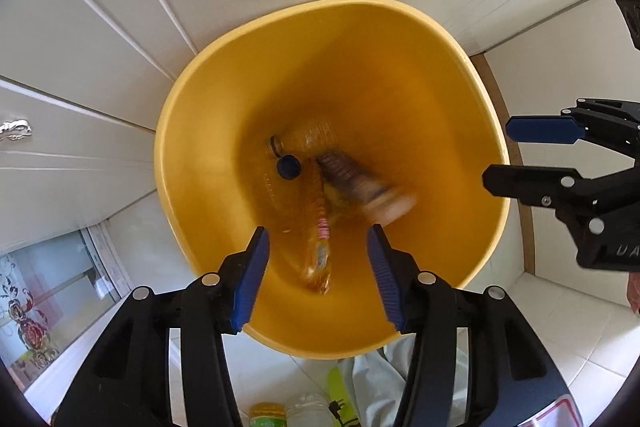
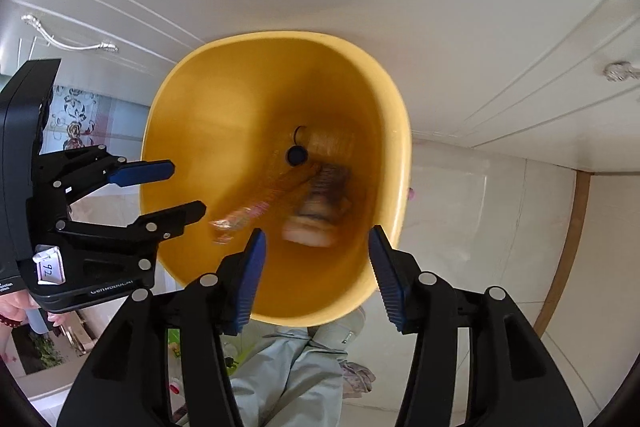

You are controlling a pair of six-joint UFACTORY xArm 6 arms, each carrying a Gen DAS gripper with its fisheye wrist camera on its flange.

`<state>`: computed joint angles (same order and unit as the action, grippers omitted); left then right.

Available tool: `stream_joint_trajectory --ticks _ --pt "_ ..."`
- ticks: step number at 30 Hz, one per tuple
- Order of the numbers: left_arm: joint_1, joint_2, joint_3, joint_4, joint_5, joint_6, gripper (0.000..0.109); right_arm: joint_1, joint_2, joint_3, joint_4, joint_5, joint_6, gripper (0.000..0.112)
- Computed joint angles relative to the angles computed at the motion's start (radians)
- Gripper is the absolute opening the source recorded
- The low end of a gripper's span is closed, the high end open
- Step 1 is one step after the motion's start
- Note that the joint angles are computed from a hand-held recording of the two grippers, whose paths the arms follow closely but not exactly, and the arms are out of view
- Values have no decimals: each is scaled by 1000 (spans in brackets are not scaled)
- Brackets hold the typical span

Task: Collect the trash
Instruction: 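Open both tools to drop the snack and box into the bin, then raise both tools back toward the counter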

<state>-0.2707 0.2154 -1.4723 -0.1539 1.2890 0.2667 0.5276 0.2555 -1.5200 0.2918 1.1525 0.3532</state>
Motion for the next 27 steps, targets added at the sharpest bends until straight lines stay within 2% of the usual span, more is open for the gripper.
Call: stream_joint_trajectory --ticks 7,17,23,27 --pt "6 -30 10 9 10 -11 51 2 -48 27 -13 -3 36 54" --pt "22 -203 70 -13 39 -25 51 60 -215 83 -91 -4 146 54" --pt "26 -324 81 -14 64 -51 51 130 -319 59 -188 43 257 54" --pt "17 -396 72 19 77 -80 51 187 -347 -19 -269 99 342 54"
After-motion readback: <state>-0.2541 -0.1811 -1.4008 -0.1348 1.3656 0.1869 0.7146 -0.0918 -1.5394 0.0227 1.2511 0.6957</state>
